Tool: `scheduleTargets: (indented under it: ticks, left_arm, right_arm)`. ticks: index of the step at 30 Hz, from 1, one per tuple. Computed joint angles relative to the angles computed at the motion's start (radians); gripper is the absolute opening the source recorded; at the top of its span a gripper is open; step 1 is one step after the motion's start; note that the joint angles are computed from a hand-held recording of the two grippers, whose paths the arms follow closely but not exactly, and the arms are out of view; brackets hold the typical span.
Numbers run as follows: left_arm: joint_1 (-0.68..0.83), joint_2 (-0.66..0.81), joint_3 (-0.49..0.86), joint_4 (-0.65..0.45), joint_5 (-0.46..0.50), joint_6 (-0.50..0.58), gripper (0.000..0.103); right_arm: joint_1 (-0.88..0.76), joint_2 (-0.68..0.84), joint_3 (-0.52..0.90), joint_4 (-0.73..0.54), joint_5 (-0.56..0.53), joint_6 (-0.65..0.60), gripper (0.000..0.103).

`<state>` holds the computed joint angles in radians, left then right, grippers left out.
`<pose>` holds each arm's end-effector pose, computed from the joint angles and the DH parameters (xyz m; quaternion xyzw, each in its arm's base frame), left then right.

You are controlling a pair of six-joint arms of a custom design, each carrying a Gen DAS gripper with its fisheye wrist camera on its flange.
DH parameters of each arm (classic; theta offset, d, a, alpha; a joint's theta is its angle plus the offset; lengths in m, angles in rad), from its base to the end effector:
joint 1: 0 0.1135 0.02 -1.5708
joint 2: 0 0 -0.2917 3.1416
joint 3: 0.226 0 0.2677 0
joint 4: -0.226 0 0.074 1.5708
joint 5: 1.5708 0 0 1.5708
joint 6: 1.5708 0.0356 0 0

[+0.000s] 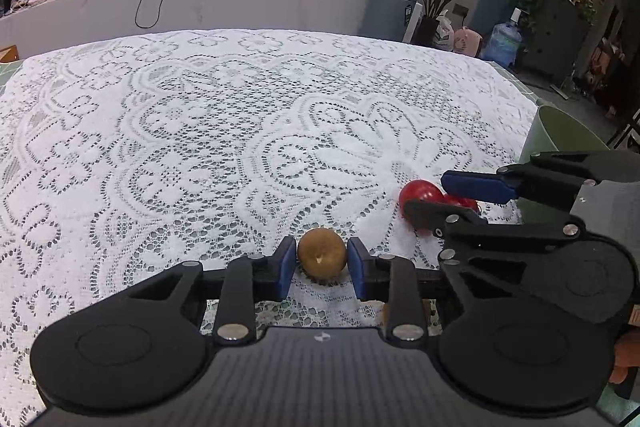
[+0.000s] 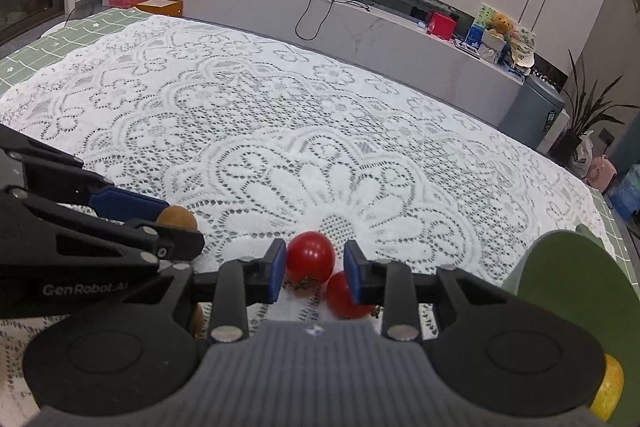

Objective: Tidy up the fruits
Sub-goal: 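Grasp a brown kiwi with the left tool while the right tool grasps a red tomato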

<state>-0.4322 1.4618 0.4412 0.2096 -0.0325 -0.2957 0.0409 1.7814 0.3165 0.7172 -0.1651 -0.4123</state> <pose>0.2287 -0.1042 0.1330 0.0573 0.9268 -0.1179 0.3519 0.2478 0.0160 0.0715 -0.2373 0.8826 0.0007 0.4058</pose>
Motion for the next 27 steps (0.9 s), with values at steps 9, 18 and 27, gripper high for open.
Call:
scheduleTargets:
  ticks: [9, 18, 27]
  left_arm:
    - [-0.003, -0.008, -0.002, -0.003, 0.002, 0.002, 0.03]
    - [0.002, -0.014, -0.007, -0.003, 0.007, -0.007, 0.03]
    - [-0.004, -0.014, -0.007, -0.001, -0.002, -0.003, 0.03]
  right_arm:
    - [0.017, 0.015, -0.012, 0.029, 0.011, -0.031, 0.027]
    - [0.006, 0.009, -0.015, 0.025, -0.002, -0.034, 0.036]
    - [0.016, 0.025, -0.016, 0.049, 0.014, -0.043, 0.037]
